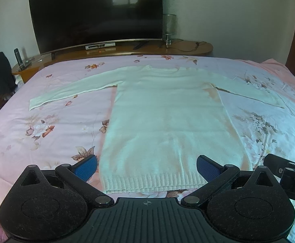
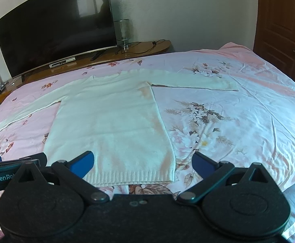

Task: Fold small clothes

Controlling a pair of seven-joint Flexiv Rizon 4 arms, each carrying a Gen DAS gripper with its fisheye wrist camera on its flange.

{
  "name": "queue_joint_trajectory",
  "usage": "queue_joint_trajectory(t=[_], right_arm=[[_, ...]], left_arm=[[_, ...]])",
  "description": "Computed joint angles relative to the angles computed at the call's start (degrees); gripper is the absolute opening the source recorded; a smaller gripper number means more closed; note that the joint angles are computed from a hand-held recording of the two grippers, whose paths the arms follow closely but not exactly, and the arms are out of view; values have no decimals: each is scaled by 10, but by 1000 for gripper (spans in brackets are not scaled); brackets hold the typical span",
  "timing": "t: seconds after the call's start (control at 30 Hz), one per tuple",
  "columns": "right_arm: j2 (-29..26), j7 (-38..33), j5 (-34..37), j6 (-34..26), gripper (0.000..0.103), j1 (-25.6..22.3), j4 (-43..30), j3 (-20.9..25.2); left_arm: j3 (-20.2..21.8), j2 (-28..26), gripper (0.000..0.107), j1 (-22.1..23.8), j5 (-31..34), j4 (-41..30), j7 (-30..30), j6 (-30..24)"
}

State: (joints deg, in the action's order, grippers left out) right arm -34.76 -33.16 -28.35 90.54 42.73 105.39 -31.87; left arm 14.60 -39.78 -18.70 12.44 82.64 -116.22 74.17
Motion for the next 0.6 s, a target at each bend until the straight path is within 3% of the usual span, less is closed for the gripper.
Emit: queue_joint_trajectory(t=[0.6], right_arm=[[-3, 9, -23, -21, 103, -43, -23, 44]], left_arm=[[-3, -14, 103, 3, 1, -25, 6, -23]])
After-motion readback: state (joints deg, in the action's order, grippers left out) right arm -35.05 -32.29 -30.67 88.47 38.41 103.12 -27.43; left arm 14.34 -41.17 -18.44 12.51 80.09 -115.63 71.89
